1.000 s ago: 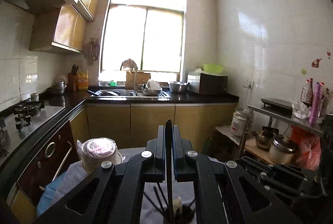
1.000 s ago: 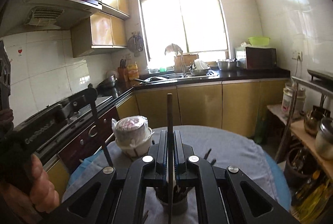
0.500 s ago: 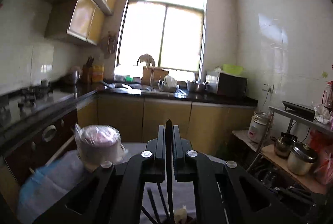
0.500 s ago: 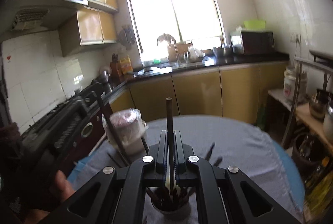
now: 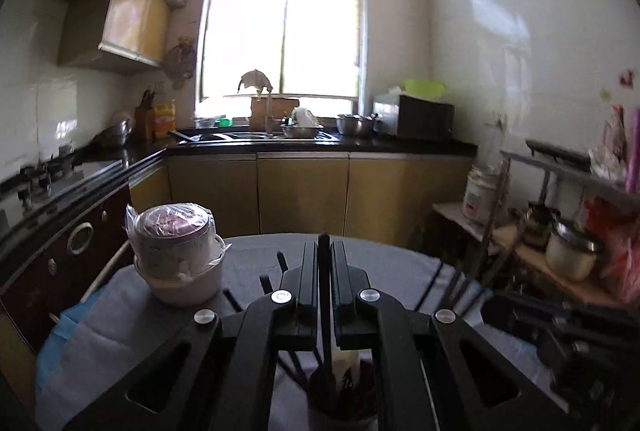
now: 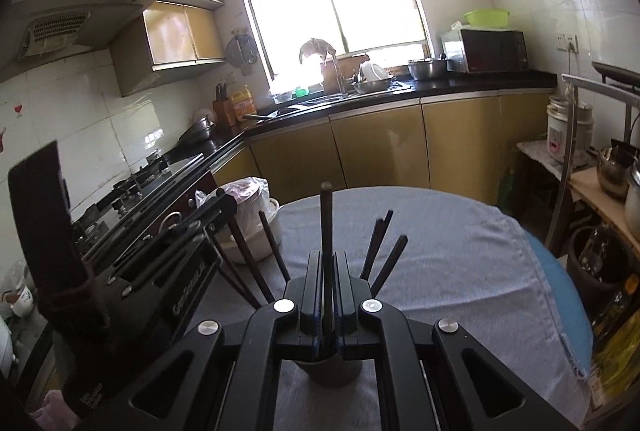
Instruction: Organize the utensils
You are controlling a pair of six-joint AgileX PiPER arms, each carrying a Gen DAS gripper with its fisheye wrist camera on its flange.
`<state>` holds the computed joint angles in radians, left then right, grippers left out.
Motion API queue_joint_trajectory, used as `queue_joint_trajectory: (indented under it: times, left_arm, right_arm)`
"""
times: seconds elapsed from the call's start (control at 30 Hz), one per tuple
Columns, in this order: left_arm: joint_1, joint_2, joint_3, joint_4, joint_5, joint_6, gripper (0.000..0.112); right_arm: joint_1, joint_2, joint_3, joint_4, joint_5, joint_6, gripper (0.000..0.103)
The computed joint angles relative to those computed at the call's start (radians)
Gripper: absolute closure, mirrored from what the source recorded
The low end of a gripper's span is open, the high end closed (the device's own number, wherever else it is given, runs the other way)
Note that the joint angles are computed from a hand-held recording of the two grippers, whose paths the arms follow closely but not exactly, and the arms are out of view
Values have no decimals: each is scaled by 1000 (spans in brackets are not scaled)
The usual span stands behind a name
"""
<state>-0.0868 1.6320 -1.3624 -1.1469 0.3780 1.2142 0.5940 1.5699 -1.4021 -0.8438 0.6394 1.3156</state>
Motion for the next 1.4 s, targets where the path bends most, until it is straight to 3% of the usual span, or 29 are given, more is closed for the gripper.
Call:
queue_joint_trajectory:
  times: [0.1,0.17,0.2,0.23,0.3,0.37,0.43,0.47,0.77,0.83,0.87,0.9,1.2,1.4]
  left_arm:
    - [32,-76,54,5,51,71,100]
    - [60,-118,68,48,83,60,71]
    - [78,-145,84,48,95,66,46]
    - [108,-187,117,15,101,104,38]
    - [165,-243,156,-10,140,145,37]
    - [235,-289,186,29,208,119,31]
    - [286,-316,215,55,253,96,28]
    - [324,-331,235,79,297,80,28]
    - [458,-412,331,256,462,-88,28]
    - [472,-429,331,283,473,-123,27]
    - [479,-440,331,300,478,-142,27]
    - [486,-448,338,303,478,-143,27]
    - [515,-497,386,394,390,-219,24]
    - [519,-510,400,425,336,-248,24]
  right_arm:
    - [-10,-12,21,50,-29,-28,98]
    - [-21,-25,38,110,-57,-57,97]
    - [-22,-29,42,128,-60,-64,97]
    - [-19,-40,56,124,-64,-49,97]
    - [0,-71,99,78,-69,7,95]
    - [21,-109,148,53,-69,59,80]
    - [56,-154,220,-24,-69,179,72]
    - [69,-166,238,-42,-60,209,71]
    - [235,-234,365,-135,46,467,68]
    - [277,-241,369,-157,84,512,63]
    - [307,-244,370,-173,112,540,52]
    - [330,-246,371,-193,135,564,49]
    - [505,-209,307,-263,370,593,49]
    - [572,-188,275,-274,477,565,49]
